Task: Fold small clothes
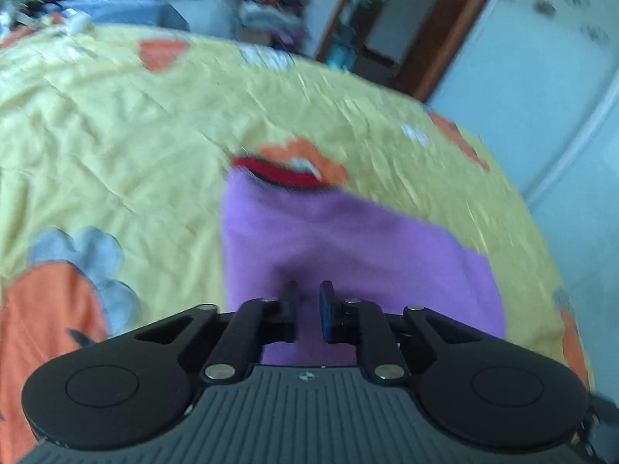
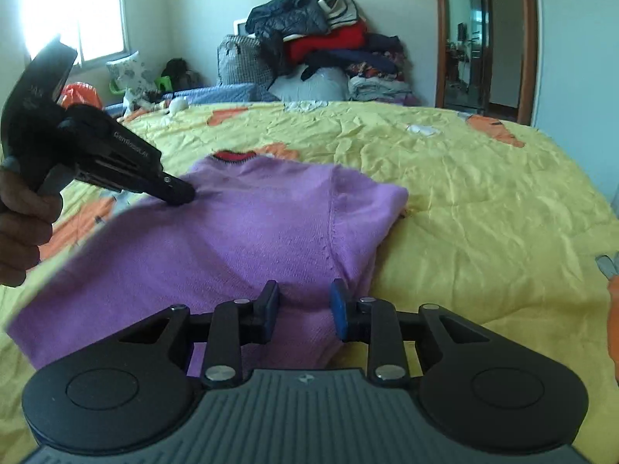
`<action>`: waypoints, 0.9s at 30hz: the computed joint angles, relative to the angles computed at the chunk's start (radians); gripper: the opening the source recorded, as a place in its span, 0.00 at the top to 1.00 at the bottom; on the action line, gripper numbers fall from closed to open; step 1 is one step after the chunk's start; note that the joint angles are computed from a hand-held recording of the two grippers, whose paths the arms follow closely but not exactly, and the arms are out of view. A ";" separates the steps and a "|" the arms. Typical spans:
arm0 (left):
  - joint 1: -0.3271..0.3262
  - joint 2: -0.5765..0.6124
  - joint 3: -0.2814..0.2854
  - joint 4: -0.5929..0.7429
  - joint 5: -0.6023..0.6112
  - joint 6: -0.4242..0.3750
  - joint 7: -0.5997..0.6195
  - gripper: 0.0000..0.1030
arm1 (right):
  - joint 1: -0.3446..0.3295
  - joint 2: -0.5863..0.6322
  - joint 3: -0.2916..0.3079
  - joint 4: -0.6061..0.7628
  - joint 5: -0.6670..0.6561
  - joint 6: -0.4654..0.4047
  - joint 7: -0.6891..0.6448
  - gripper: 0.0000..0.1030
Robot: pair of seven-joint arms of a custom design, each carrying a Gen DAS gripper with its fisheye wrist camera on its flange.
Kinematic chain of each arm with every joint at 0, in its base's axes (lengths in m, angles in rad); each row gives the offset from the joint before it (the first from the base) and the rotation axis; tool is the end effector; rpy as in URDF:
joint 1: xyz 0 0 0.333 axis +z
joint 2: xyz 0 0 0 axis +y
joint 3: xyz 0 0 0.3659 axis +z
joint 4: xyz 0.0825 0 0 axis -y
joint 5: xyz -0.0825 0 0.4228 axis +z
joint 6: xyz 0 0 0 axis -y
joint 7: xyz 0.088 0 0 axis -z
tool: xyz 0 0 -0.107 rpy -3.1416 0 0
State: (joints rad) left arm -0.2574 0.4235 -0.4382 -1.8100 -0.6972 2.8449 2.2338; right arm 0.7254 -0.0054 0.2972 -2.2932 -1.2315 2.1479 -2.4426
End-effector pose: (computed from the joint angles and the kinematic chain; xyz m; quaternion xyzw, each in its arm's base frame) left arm 0.6081 -0.4121 0.4099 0.4078 -0.8264 0.3884 0.0013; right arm 0.3169 0.4438 0.3864 -0.4748 0.7473 -0.3443 0.3125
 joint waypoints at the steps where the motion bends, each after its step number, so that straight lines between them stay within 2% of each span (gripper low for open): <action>1: 0.011 0.004 -0.016 0.005 -0.022 0.007 0.021 0.62 | 0.006 -0.008 0.006 0.000 -0.003 -0.006 0.002 0.73; 3: -0.034 0.019 0.025 0.030 0.042 0.005 -0.023 0.59 | 0.021 -0.006 0.020 0.015 0.004 -0.009 -0.004 0.73; 4: -0.079 0.027 0.067 0.039 0.110 0.021 -0.058 0.59 | 0.028 -0.001 0.025 0.026 0.007 -0.008 -0.025 0.73; 5: -0.147 0.035 0.141 0.040 0.239 0.047 -0.153 0.58 | 0.036 0.011 0.029 0.044 0.019 -0.024 -0.058 0.73; 6: -0.181 0.048 0.181 0.046 0.297 0.059 -0.202 0.50 | 0.044 0.025 0.032 0.058 0.043 -0.040 -0.088 0.73; 7: -0.181 0.061 0.186 0.056 0.286 0.057 -0.220 0.44 | 0.050 0.042 0.031 0.072 0.082 -0.060 -0.125 0.74; 8: -0.156 0.067 0.165 0.057 0.273 0.053 -0.234 0.39 | 0.054 0.060 0.027 0.080 0.116 -0.075 -0.158 0.74; 9: -0.125 0.070 0.137 0.058 0.259 0.040 -0.240 0.36 | 0.056 0.061 0.019 0.065 0.104 -0.060 -0.134 0.74; 11: -0.086 0.049 0.105 0.033 0.254 0.037 -0.241 0.37 | 0.061 0.035 0.013 0.042 0.084 -0.034 -0.062 0.74; 13: -0.026 0.004 0.060 -0.017 0.200 0.033 -0.231 0.41 | 0.076 0.033 0.026 0.062 0.079 -0.085 -0.068 0.73; 14: 0.030 -0.024 0.005 -0.054 0.136 0.040 -0.176 0.47 | 0.084 0.031 0.030 0.067 0.055 -0.092 -0.062 0.73; 17: 0.196 -0.129 -0.177 -0.190 -0.142 0.091 0.126 0.47 | 0.096 0.060 0.035 0.100 0.017 -0.067 -0.098 0.73; 18: 0.239 -0.165 -0.226 -0.230 -0.247 0.098 0.226 0.47 | 0.099 0.082 0.032 0.120 0.046 -0.069 -0.141 0.73; 19: 0.260 -0.196 -0.249 -0.263 -0.314 0.084 0.300 0.47 | 0.101 0.108 0.028 0.142 0.088 -0.084 -0.187 0.74; 20: 0.252 -0.220 -0.246 -0.294 -0.325 0.084 0.332 0.46 | 0.104 0.121 0.019 0.144 0.092 -0.079 -0.199 0.74; 22: 0.174 -0.236 -0.204 -0.359 -0.251 0.198 0.313 0.45 | 0.106 0.103 0.003 0.124 0.067 -0.044 -0.133 0.73; 24: 0.129 -0.269 -0.165 -0.404 -0.231 0.229 0.295 0.43 | 0.112 0.088 0.008 0.137 0.092 -0.057 -0.145 0.71; 25: 0.108 -0.300 -0.142 -0.431 -0.221 0.239 0.268 0.30 | 0.126 0.089 0.018 0.148 0.104 -0.101 -0.150 0.65; 26: 0.101 -0.330 -0.144 -0.457 -0.265 0.269 0.295 0.17 | 0.140 0.093 0.028 0.161 0.126 -0.148 -0.140 0.58; 27: 0.108 -0.355 -0.166 -0.474 -0.380 0.309 0.393 0.12 | 0.154 0.096 0.036 0.171 0.147 -0.182 -0.112 0.35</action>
State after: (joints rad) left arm -0.1499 0.0682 -0.6042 -2.2841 -1.0768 3.1539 2.6271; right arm 0.8798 0.0910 0.3332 -2.1225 -1.0842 1.9655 -2.5544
